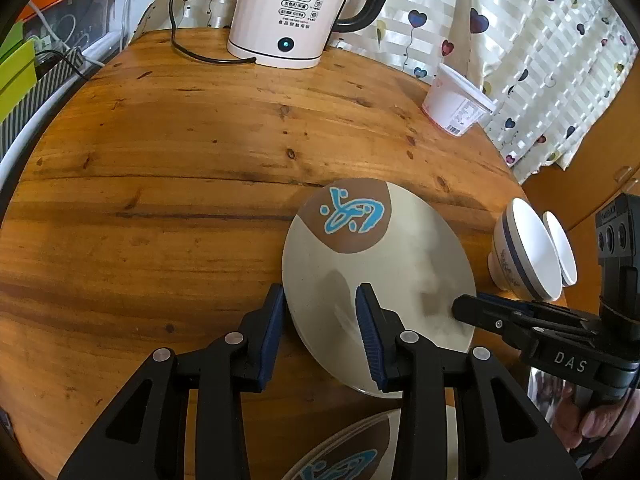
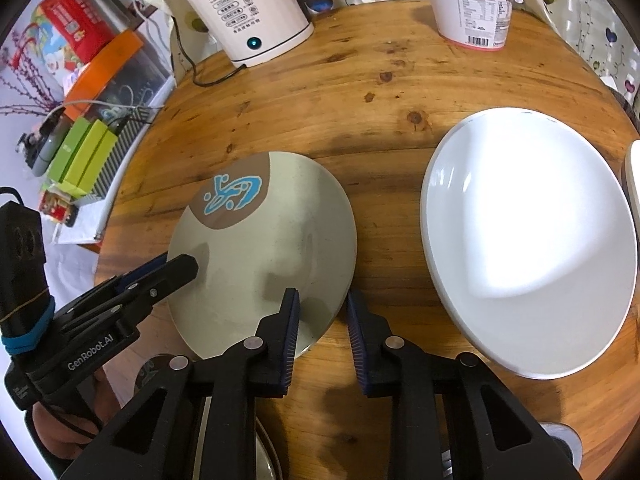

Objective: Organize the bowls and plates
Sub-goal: 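Close the left gripper on the rim of the remaining beige plate, then lift the beige plate with the left gripper onto the beige plate stack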

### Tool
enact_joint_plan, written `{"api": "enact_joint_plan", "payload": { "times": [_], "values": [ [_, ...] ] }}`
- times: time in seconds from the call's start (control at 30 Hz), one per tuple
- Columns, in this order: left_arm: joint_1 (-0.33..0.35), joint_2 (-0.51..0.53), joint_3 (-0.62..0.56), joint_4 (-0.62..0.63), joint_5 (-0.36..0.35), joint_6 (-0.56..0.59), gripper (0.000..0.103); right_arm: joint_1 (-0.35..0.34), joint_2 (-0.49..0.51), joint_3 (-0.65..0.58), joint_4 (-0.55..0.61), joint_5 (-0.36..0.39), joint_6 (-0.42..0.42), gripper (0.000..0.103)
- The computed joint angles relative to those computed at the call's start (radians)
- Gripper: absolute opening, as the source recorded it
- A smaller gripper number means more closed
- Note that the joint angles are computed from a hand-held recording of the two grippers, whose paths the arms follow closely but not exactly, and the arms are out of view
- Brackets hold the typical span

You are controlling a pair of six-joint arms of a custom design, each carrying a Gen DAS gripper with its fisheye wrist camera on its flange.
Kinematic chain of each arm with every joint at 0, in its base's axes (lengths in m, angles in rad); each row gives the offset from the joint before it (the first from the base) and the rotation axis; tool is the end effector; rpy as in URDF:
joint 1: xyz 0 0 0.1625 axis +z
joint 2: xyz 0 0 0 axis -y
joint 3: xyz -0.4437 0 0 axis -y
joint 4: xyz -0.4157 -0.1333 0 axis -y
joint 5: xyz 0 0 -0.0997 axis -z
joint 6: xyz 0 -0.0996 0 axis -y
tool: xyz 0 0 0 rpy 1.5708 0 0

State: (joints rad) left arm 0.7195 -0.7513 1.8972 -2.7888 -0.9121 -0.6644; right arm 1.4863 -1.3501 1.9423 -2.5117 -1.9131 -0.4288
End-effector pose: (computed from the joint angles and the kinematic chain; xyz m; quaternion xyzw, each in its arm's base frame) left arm -0.3238 -0.5420 0.0153 0.0766 0.9426 -0.2469 0.2113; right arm 0.0516 -0.5742 0.3093 0.1371 -0.9612 0.1228 0.2056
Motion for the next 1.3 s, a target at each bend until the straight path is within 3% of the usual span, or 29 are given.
{"api": "enact_joint_plan", "payload": {
  "times": [0.73,1.3],
  "values": [
    [-0.011,-0.029,0.038,-0.053,0.03,0.001,0.038,0.02,-0.008,0.017,-0.03,0.032,-0.013,0.023],
    [-0.085,-0.09,0.104,-0.028,0.092,-0.082,0.038,0.045,-0.075,0.068,-0.033,0.06,-0.049,0.023]
  ]
}}
